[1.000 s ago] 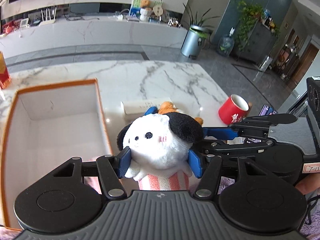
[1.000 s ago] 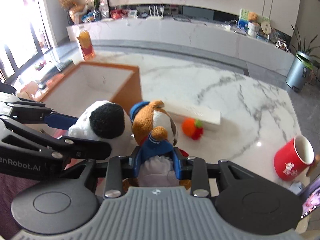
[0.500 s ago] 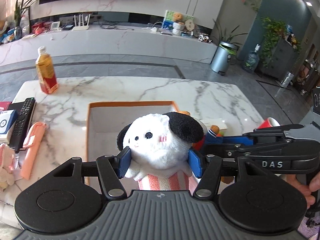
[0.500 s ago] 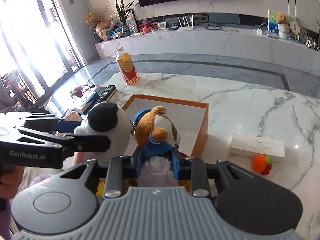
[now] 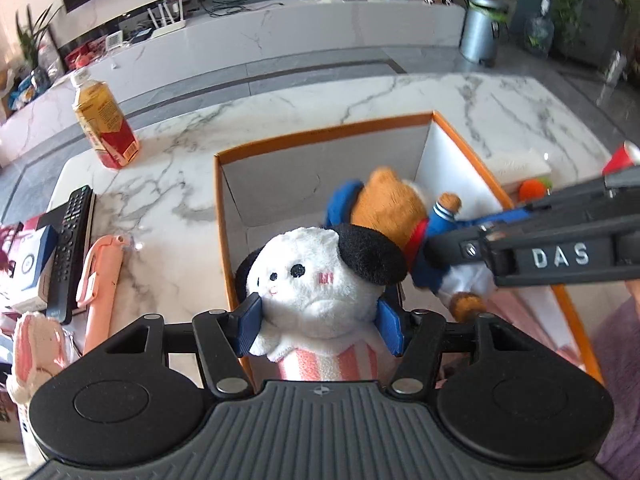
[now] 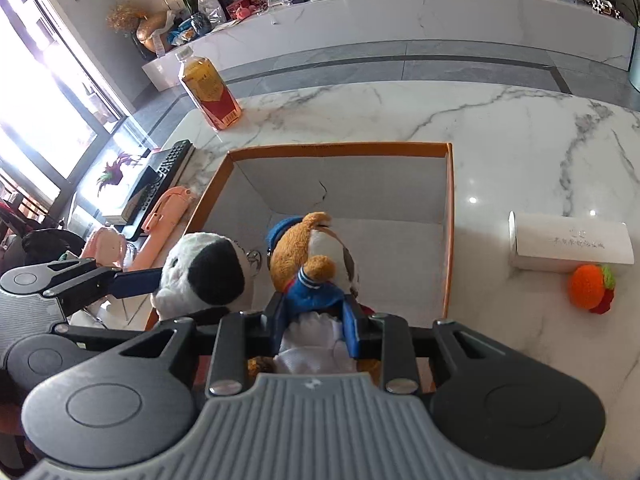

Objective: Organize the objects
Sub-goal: 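Carry both plush toys into the white box with both tools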

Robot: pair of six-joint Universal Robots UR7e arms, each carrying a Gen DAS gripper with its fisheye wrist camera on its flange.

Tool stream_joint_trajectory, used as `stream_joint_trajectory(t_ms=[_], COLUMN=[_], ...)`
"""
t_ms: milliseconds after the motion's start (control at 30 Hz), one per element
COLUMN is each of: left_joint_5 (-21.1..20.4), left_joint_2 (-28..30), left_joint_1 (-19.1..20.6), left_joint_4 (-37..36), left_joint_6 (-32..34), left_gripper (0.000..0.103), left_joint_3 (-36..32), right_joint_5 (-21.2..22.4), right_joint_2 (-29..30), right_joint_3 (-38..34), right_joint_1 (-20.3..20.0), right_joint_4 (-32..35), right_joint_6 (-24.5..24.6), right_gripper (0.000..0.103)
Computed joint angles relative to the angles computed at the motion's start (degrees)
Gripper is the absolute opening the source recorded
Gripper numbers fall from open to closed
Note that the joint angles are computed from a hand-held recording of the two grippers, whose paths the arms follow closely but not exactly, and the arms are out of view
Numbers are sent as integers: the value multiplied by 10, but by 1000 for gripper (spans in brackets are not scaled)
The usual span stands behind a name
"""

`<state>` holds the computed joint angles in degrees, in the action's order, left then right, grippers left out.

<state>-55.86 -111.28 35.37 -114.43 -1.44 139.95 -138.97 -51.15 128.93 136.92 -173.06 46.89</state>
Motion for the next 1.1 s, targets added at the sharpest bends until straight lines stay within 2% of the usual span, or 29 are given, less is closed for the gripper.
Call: stream_joint_trajectory(t_ms=[167, 300, 467, 567, 733, 867, 1000, 1100], left_joint_5=[27, 29, 33, 27, 3, -4, -19, -24], left_joint_2=[20, 28, 28, 26, 19, 11, 15, 20], left_joint_1=[-15, -19, -30, -31, -19, -18, -11, -10], left_joint_4=[72, 105, 120, 123, 133, 152, 184, 186], left_joint_6=[-18, -42, -55, -43, -24, -21, -29, -32], left_gripper=[70, 70, 73, 75, 74, 67, 44, 38], left_joint_3=[-2, -1, 4, 4, -8, -21, -40, -39], right_joint_5=[-22, -5, 20, 44, 62, 68, 80, 89], right_joint_2=[18, 25, 22, 14, 7, 3, 6, 8], right_joint_3=[-25, -37, -39, -31, -25, -35, -46, -55], right_joint_1=[-5, -14, -31, -47, -58, -62, -72, -78], right_joint_4=[25, 35, 75, 93, 104, 140, 171, 199], right_joint_6=[-10, -27, -1, 18, 15, 7, -10, -26], right_gripper=[31, 31, 30, 28, 25, 25, 23, 23])
